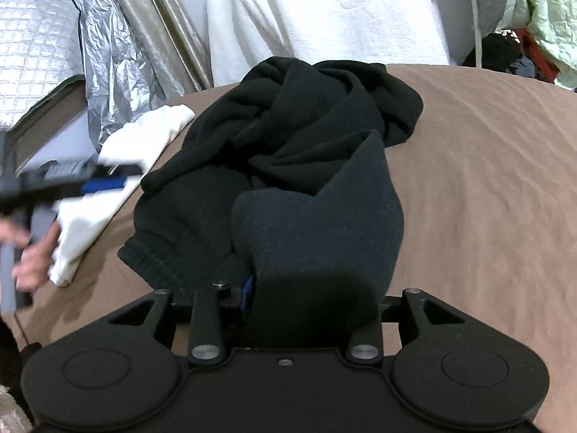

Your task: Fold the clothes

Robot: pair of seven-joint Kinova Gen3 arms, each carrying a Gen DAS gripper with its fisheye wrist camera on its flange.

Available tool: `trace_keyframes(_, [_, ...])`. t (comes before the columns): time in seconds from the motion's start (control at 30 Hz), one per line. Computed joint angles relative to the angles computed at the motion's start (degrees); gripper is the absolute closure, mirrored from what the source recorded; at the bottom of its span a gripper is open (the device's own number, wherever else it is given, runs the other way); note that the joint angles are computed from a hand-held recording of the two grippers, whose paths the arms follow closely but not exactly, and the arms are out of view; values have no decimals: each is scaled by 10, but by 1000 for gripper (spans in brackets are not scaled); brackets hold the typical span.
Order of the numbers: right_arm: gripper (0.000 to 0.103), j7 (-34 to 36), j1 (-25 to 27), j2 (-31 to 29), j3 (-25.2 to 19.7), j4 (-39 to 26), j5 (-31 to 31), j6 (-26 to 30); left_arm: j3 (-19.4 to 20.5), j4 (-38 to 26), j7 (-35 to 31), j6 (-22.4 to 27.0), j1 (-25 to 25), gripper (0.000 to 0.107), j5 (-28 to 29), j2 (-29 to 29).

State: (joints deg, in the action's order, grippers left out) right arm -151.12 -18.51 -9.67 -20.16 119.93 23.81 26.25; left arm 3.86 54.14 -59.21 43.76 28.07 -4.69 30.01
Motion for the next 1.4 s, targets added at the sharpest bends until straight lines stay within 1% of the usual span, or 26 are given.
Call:
trace_keyframes(0.07, [59,-26,8,-2,-11,3,11,-5,6,21,10,-8,-13,26,18,1])
trace_keyframes(0.2, [59,-55,7,2,-19,2,20,-6,33,-17,19,12,-43,26,83,42])
trace_keyframes(0.23, [59,-59,6,0,-19,3,20,-5,41,-23,21,12,-45,22,92,52])
trace_keyframes(0.27, [59,-59,3,-1,-15,5,15,-10,37,-27,23,12,-38,16,91,58])
trace_keyframes(0.3, [58,-54,-1,-3,-6,9,3,-21,23,-30,25,12,-22,8,81,62])
trace_keyframes(0.37, [58,-37,-6,-5,11,20,-27,-46,2,-66,45,35,4,7,55,86])
trace_keyframes(0.4, [58,-29,1,-4,9,24,-37,-53,-3,-87,56,48,14,10,39,100])
trace_keyframes(0.47, [58,-39,8,1,6,29,-33,-60,1,-98,86,52,24,33,-6,111])
trace_keyframes(0.53, [58,-79,37,8,-29,26,7,-47,-8,-84,88,34,46,61,-51,103])
trace_keyframes(0.6, [58,-107,37,11,-35,24,37,-37,-53,-94,80,45,94,73,-98,96])
trace_keyframes(0.63, [58,-111,22,12,-23,23,44,-31,-80,-101,81,54,121,79,-121,94])
trace_keyframes(0.67, [58,-120,5,11,-11,20,55,-23,-97,-101,91,54,139,80,-144,89])
trace_keyframes(0.7, [58,-134,-3,11,-9,19,70,-16,-104,-91,110,44,150,82,-167,76])
trace_keyframes(0.73, [58,-158,0,9,-17,18,93,-9,-113,-78,132,32,161,83,-190,63])
trace_keyframes(0.8, [58,-204,36,1,-63,19,133,4,-135,-69,162,37,187,84,-237,44])
trace_keyframes(0.87, [57,-251,89,-19,-115,25,152,12,-158,-85,178,76,224,85,-283,38])
trace_keyframes(0.9, [57,-274,108,-30,-131,30,159,11,-170,-88,186,91,247,85,-306,32])
trace_keyframes(0.97, [57,-316,113,-44,-133,44,167,-2,-192,-77,207,107,295,85,-353,14])
trace_keyframes(1.03, [57,-324,75,-50,-96,57,154,-20,-207,-88,212,150,329,84,-372,7])
trace_keyframes(1.1, [56,-301,25,-54,-43,74,114,-46,-189,-97,196,197,320,84,-353,2])
trace_keyframes(1.17, [55,-270,-7,-53,-11,87,69,-63,-140,-92,175,243,275,83,-306,-8])
trace_keyframes(1.2, [55,-257,-13,-47,-12,87,57,-57,-113,-84,177,267,248,82,-283,-10])
trace_keyframes(1.27, [55,-233,-12,-34,-25,86,33,-40,-68,-65,206,303,201,83,-246,-10])
trace_keyframes(1.33, [65,-229,5,-40,-46,93,35,-53,-56,-51,216,302,190,84,-246,-19])
trace_keyframes(1.37, [71,-225,3,-45,-45,97,38,-62,-63,-50,214,289,200,84,-260,-25])
trace_keyframes(1.4, [75,-213,-5,-55,-34,105,34,-80,-77,-54,222,280,222,84,-283,-30])
